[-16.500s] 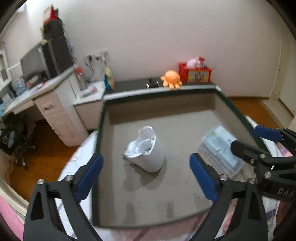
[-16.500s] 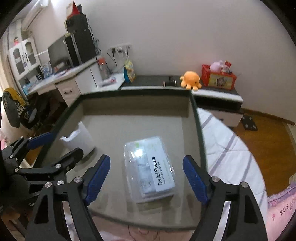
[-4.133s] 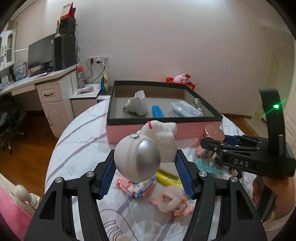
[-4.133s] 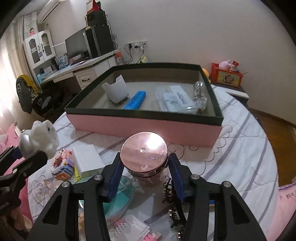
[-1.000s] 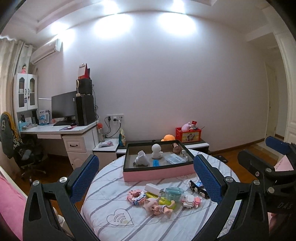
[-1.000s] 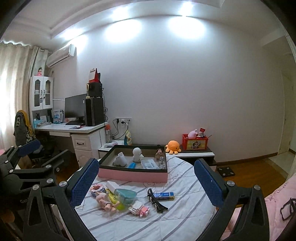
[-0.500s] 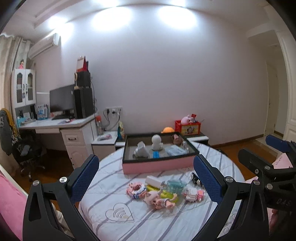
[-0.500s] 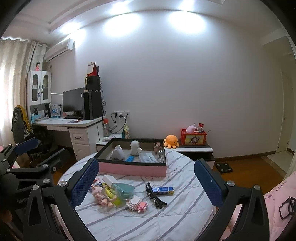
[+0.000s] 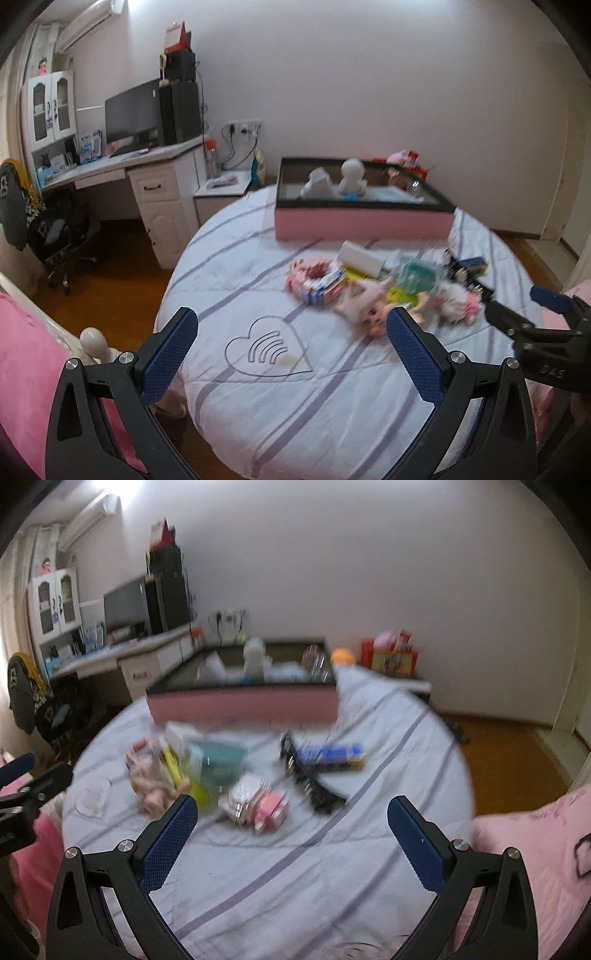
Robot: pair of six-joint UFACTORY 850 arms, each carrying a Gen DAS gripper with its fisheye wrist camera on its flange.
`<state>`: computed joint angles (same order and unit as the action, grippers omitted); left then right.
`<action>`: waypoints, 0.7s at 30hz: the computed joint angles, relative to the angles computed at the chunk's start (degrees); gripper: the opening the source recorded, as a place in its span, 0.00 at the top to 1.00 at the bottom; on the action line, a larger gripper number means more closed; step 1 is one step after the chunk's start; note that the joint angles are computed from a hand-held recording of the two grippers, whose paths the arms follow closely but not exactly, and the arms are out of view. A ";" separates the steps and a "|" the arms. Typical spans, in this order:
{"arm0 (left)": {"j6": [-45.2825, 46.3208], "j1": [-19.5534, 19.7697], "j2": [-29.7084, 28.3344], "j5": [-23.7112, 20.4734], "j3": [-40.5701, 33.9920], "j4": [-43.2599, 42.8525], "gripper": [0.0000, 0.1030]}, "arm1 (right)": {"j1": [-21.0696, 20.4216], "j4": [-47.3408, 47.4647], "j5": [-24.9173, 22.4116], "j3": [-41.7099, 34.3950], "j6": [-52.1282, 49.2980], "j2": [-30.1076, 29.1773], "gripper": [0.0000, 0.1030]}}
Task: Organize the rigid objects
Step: 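Grasp the pink doll with the left gripper while the right gripper grasps the pink-white block figure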
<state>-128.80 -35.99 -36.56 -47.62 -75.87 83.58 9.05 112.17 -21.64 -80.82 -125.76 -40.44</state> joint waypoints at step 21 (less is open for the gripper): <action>1.42 2.83 -4.41 10.38 -5.00 -0.05 0.00 | -0.17 -29.96 -0.63 -8.40 28.53 -5.92 0.41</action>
